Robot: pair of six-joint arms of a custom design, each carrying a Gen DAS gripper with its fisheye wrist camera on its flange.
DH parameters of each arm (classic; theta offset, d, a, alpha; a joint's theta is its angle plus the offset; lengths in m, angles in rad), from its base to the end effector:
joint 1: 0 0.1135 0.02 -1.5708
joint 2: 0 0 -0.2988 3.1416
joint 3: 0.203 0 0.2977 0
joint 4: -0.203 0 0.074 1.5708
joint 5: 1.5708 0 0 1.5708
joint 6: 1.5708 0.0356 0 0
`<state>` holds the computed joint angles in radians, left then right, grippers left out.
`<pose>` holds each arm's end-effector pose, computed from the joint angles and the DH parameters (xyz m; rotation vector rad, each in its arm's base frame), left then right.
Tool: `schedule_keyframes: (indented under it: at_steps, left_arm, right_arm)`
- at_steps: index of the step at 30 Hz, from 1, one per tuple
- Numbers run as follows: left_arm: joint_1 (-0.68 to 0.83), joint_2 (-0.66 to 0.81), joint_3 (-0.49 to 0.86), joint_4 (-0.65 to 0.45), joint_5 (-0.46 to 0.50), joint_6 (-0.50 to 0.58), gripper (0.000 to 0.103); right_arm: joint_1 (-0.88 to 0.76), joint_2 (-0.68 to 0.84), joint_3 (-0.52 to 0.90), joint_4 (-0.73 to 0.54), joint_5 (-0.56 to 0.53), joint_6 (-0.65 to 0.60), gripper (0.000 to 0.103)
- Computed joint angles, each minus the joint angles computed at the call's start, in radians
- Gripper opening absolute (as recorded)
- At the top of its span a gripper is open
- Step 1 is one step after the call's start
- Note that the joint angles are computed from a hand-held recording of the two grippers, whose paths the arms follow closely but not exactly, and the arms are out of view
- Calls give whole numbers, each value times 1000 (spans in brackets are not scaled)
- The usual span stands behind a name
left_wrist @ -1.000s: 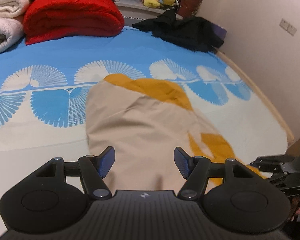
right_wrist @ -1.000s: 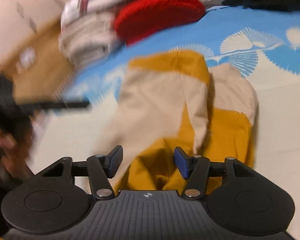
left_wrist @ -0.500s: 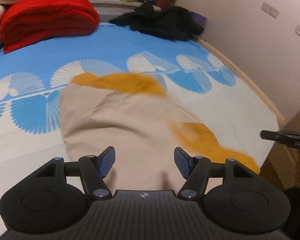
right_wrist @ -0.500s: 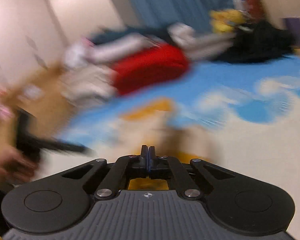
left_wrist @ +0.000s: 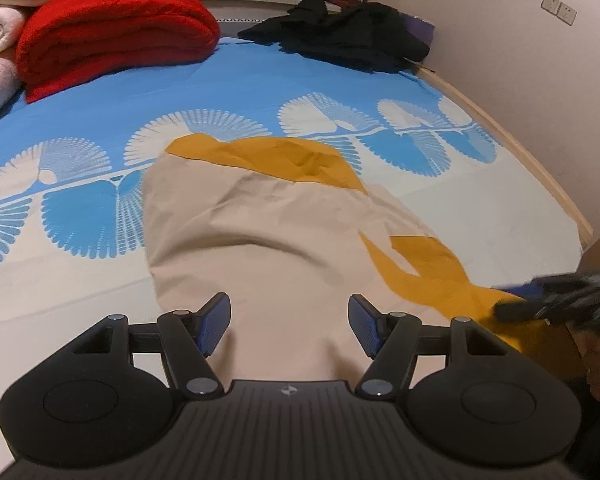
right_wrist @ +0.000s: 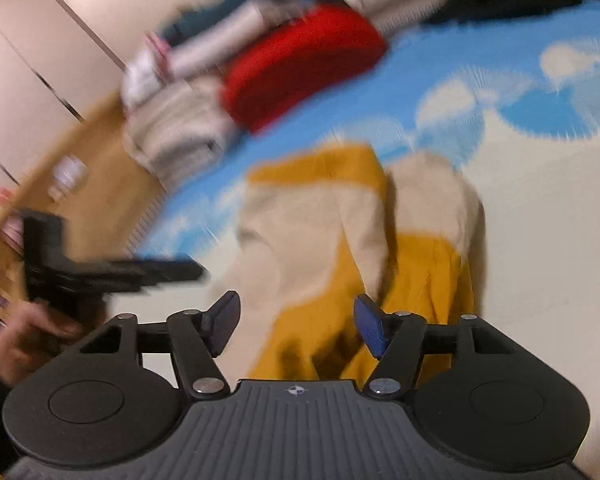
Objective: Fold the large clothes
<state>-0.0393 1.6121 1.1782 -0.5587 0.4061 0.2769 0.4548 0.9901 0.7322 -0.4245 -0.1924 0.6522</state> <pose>0.3796 -0.0290 0.2546 0.5430 2.4367 -0.4216 0.2107 0.1106 0.2783 0.1249 2.3635 0.7856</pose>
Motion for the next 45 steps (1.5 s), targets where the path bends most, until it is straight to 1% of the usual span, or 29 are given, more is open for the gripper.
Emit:
schedule_keyframes:
  at_steps: [2,3,4,6,8,9,11,12,14,16,18,20,21,22,23,24,26,28,29,30,32,33,34,35,36,38,41,43,45]
  left_arm:
    - [14,-2,0,0,0,0,70]
    - [20,-4,0,-1,3,-3,70]
    - [26,-7,0,-1,5,-4,70]
    - [33,-13,0,4,7,-5,70]
    - [37,-17,2,8,13,-10,70]
    - [37,-16,5,7,20,-12,70]
    - [32,-14,11,3,28,-13,70]
    - [26,-12,13,-1,33,-10,70]
    - [8,-8,15,-16,43,11,70]
    - [-15,-8,5,-28,51,43,70]
    - [-32,4,9,-78,91,108,70]
    - [-55,25,7,-139,107,216,70]
    - [-70,39,-2,-157,88,264,70]
    - [-94,55,-27,-153,31,316,70]
    - [-113,64,-64,-117,-25,343,77]
    - [-137,82,-91,-91,-83,349,79]
    - [-152,93,-106,-73,-100,358,82]
    - [-130,84,-76,-111,-60,369,78]
    - [-116,68,-65,-125,-35,374,69]
    - [-100,59,-54,-140,-10,388,66]
    - [-84,64,-39,-191,33,423,65]
    - [-94,90,-47,-191,-23,451,68]
    - [-112,105,-75,-157,-78,465,71]
    - [-124,113,-91,-133,-97,460,76]
    - [-125,119,-81,-138,-89,451,77]
    - [-117,115,-57,-165,-74,447,76]
    - [-77,62,-55,-139,-18,450,75]
    - [-39,49,-45,-90,51,379,74]
    - [-21,76,-10,-54,108,278,67]
  right_arm:
    - [43,92,48,-42,36,-14,48]
    - [73,110,61,-53,80,-23,24]
    - [90,103,59,-41,98,-29,9]
    - [133,21,23,14,146,-41,4]
    - [134,-119,-31,75,168,-36,3]
    - [129,-191,-50,60,192,-22,3]
    - [120,-259,-55,-45,264,-26,3]
    - [97,-285,-58,-115,269,-35,3]
    - [37,-308,-76,-202,225,-44,3]
    - [17,-292,-94,-262,220,-58,3]
    - [14,-261,-107,-271,219,-65,3]
    - [17,-199,-105,-262,218,-73,3]
    - [24,-160,-92,-263,222,-73,3]
    - [29,-136,-88,-268,222,-79,3]
    - [37,-103,-91,-261,220,-81,3]
    - [36,-58,-83,-270,209,-83,3]
    - [40,40,-62,-277,181,-87,2]
    - [63,88,-40,-295,200,-103,2]
    - [69,90,-32,-304,204,-102,2]
    - [63,88,-30,-307,197,-96,2]
    - [55,76,-31,-313,185,-95,2]
    - [55,70,-30,-318,185,-101,2]
    - [50,73,-31,-312,182,-111,3]
    - [47,71,-32,-310,178,-114,3]
    - [42,69,-32,-306,171,-118,3]
    - [68,40,-29,-311,215,-130,3]
    - [77,-28,-28,-280,266,-151,8]
    - [74,-88,-40,-229,299,-174,9]
    - [64,-140,-59,-147,343,-189,10]
